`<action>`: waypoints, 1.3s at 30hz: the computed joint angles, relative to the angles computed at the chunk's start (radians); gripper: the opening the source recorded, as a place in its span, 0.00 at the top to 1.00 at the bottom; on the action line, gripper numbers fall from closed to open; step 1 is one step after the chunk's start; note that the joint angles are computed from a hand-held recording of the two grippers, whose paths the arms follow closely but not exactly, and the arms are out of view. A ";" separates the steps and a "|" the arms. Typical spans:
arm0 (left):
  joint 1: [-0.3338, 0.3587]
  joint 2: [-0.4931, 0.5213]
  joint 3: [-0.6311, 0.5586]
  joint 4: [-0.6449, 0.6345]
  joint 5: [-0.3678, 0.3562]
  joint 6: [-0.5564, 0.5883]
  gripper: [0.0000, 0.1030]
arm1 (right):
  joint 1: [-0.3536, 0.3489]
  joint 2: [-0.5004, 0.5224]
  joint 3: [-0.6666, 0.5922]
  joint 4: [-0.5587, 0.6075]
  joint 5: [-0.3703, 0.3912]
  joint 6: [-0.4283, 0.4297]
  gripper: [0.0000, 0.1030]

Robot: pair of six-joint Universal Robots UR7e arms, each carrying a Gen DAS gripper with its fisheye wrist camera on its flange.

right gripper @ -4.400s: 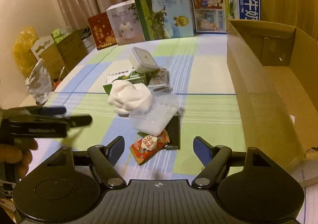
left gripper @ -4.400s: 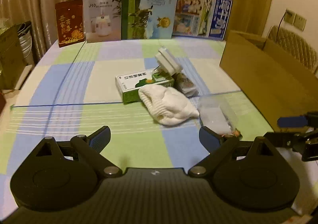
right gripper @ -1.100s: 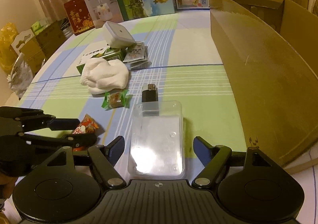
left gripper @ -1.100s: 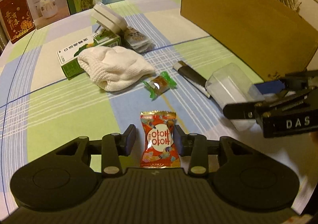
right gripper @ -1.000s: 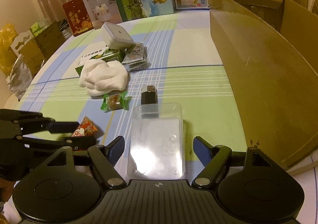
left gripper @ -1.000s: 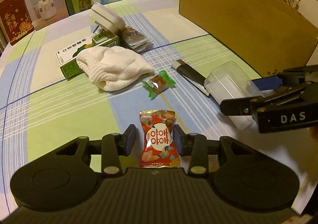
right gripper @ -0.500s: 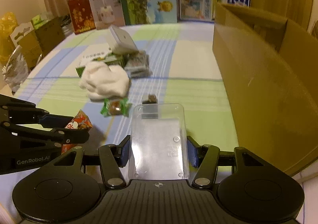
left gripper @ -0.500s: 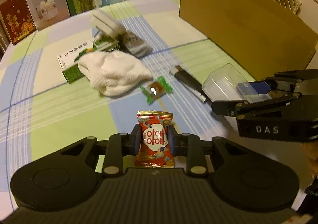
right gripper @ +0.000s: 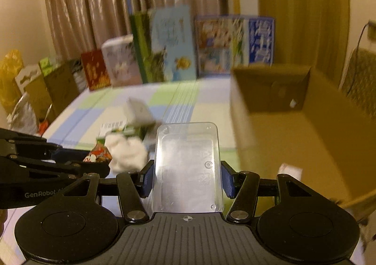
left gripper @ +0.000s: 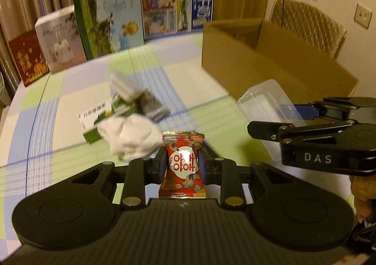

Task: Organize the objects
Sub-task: 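Carry the container and red candy packet with both tools to the cardboard box, then open the left tool dropping the candy while the right tool releases the container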

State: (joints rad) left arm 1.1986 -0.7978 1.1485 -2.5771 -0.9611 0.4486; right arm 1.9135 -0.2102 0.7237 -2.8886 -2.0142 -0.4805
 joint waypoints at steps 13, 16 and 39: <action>-0.088 0.089 -0.116 -0.037 -0.119 -0.007 0.78 | -0.012 -0.100 -0.004 -0.065 -0.076 0.003 0.48; -0.105 0.128 -0.159 -0.036 -0.151 -0.010 0.78 | -0.027 -0.144 0.042 -0.076 -0.096 0.008 0.48; -0.116 0.341 -0.397 0.068 -0.145 -0.075 0.51 | -0.104 -0.247 0.141 -0.064 -0.093 0.088 0.48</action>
